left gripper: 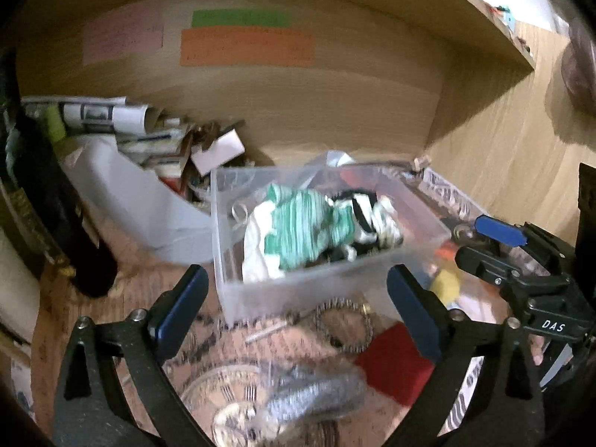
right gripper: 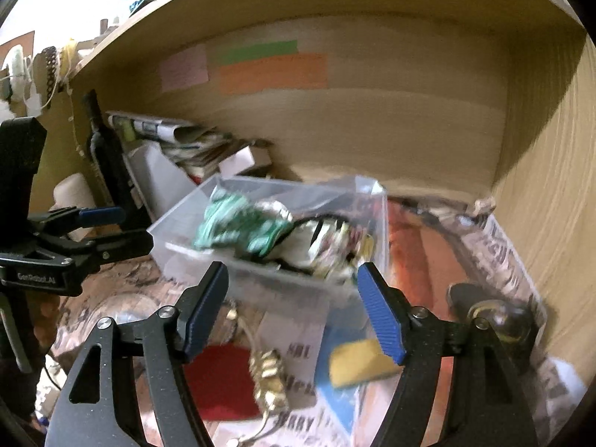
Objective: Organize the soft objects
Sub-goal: 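Grasp the silver mesh scrubber with the left tool while the right tool grasps the gold tinsel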
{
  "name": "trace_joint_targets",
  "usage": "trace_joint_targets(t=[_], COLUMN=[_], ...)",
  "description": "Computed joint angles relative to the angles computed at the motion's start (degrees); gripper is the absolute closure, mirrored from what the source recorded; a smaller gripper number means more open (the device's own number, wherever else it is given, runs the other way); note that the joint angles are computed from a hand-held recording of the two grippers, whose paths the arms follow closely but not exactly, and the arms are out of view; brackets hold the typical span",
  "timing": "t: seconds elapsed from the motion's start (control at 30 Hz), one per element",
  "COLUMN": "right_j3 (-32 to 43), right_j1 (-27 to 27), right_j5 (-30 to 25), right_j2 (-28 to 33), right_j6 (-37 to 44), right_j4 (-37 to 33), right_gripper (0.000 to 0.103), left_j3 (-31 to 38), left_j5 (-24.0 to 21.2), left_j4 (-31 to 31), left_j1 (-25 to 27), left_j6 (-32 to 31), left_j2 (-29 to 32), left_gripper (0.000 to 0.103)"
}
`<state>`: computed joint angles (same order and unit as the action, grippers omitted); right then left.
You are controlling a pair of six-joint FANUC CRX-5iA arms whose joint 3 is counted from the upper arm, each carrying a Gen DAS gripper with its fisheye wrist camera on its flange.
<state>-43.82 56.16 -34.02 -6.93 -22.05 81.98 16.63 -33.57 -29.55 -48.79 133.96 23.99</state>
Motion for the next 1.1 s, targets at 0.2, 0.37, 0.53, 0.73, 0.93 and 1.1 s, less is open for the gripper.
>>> trace_joint_targets(t=[0.2,0.37,0.53,0.73,0.93,1.1], right_j3=[-1.28,-1.29,0.47,1.66,0.62,-0.18], right_j1=[1.69,2.31,3.14,3.94,4.05,3.86], right_j5=[2.01,4.5,5.59,5.72,5.44,5.16], right_j2=[0.45,2.07,4.41,5.9,5.4,4.48], right_j6=[-0.57,1.31,7.58,12.83,11.21,8.83], right_j4=[-3.42,-7.99,-15.73,-20.84,-18.08,-15.42], right_gripper=[0.034,0.034,0.044,0.073,0.087,0.089], left_j3=[-2.66,-4.83,-5.19,-8.35,-7.94,-8.51], left_j5=[-0.02,1.05,0.45,3.78,3.49,3.82], left_j4=[3.1,9.01,13.9,20.28,15.98,15.13], left_j1=[-0.1,0.99,1.63,2.79,1.59,1.89], left_j6=[-1.3,-4.84,-8.39,-13.33,-10.18,-9.35], left_j2=[0.01,0.89,2.86,3.47,3.01,2.12], left_gripper=[0.005,0.005,0.005,0.005,0.031,0.038])
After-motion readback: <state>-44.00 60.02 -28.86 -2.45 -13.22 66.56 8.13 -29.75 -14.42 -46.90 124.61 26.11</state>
